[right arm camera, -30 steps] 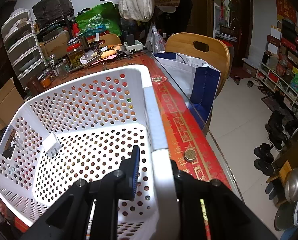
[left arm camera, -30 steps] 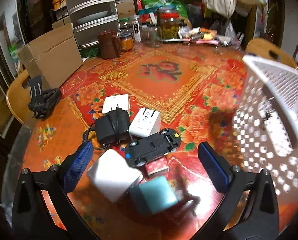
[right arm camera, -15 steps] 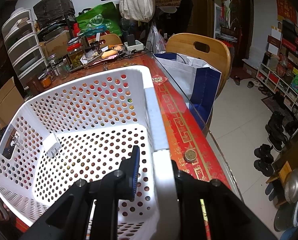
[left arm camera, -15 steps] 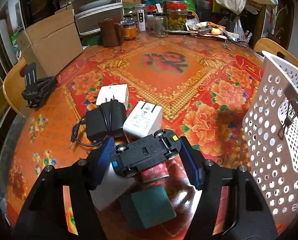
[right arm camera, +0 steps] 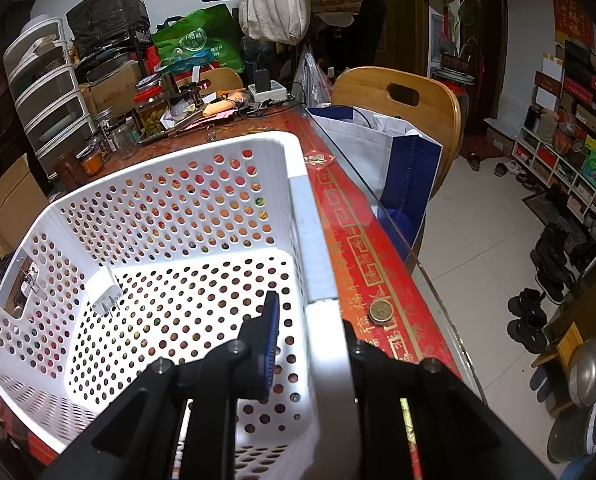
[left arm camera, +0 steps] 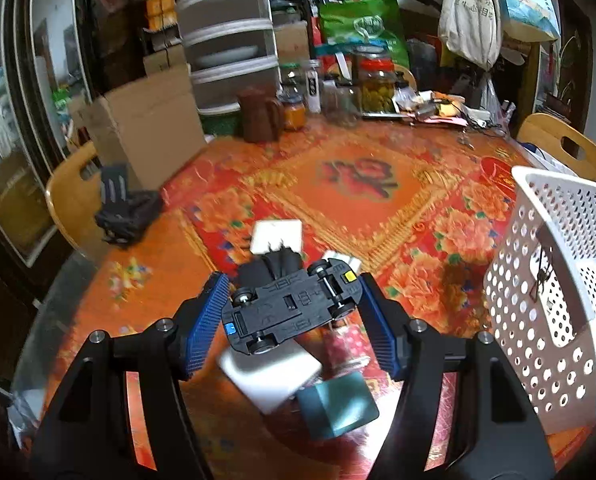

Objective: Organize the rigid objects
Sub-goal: 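Carry the black toy car into the basket and release it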

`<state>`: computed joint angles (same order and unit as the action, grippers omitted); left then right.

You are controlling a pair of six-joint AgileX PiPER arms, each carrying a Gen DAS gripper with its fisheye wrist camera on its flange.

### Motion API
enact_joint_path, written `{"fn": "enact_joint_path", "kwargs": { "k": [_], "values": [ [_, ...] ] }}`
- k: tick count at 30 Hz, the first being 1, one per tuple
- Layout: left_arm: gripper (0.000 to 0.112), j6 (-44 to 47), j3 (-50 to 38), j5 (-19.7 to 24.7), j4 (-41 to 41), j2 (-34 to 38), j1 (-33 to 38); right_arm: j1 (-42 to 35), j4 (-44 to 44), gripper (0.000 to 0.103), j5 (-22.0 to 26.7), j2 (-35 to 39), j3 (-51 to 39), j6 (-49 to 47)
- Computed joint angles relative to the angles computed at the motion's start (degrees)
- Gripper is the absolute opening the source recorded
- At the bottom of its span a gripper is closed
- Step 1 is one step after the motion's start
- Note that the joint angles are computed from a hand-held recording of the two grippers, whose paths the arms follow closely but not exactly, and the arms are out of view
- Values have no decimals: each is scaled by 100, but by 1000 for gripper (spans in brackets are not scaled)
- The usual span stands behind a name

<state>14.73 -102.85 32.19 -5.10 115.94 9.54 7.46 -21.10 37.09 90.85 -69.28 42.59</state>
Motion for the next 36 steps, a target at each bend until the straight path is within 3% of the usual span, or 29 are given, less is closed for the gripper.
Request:
{"fn": "enact_joint_path", "kwargs": {
  "k": [4, 36],
  "values": [
    [63, -398, -106, -50, 515, -50, -63, -9, 13, 15, 5, 1, -5, -31],
    [63, -1118, -143, -55, 1811, -810, -1133, 11, 48, 15, -119, -17, 64, -68]
  ]
}}
